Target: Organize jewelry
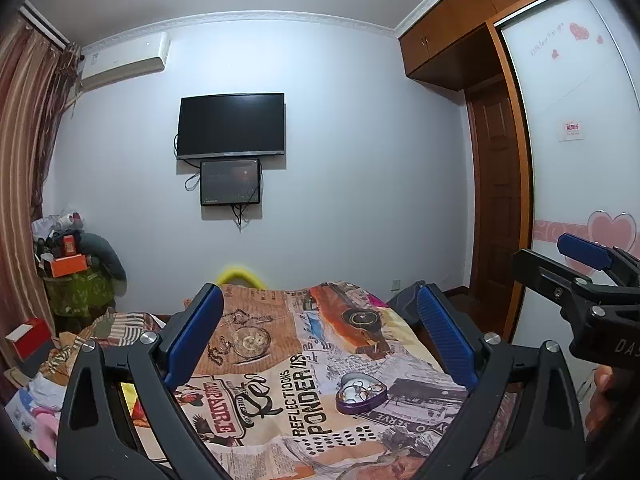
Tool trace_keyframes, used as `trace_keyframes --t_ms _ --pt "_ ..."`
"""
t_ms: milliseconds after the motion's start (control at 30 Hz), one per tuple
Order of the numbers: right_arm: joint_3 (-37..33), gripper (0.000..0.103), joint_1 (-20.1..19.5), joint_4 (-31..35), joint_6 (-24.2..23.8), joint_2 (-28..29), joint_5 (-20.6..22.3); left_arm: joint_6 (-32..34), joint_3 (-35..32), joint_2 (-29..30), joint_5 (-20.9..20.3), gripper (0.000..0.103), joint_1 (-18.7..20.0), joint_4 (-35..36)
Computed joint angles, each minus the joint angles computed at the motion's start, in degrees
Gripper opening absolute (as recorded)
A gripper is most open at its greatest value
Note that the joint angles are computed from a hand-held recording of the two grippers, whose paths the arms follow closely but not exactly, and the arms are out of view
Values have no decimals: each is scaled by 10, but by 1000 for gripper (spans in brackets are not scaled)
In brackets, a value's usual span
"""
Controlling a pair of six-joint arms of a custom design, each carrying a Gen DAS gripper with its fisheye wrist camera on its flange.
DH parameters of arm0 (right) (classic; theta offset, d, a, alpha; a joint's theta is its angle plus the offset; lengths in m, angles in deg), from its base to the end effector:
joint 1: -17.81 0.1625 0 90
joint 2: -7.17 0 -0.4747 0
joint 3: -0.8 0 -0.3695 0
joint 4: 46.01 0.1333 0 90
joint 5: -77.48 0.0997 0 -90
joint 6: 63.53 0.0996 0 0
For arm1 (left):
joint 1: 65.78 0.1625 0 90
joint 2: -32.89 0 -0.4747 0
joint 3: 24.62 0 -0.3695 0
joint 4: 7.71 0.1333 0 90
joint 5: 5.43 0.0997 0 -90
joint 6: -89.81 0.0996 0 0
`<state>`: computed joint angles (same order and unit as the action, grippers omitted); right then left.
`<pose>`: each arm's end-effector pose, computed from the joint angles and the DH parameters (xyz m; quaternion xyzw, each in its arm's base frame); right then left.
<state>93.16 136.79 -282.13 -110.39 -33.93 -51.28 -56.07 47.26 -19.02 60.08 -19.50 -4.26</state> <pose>0.3808 -0.5411 0.2923 0.1994 -0.6536 0.6514 0.3297 -0.3463 -0.6148 0.2824 0.4226 0.7087 -0.5493 0.1318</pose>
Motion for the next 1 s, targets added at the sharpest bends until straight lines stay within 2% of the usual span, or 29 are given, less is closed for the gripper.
trace_keyframes --t_ms 1000 --pt "1 97 1 17 12 -2 -17 -36 -22 10 4 98 5 34"
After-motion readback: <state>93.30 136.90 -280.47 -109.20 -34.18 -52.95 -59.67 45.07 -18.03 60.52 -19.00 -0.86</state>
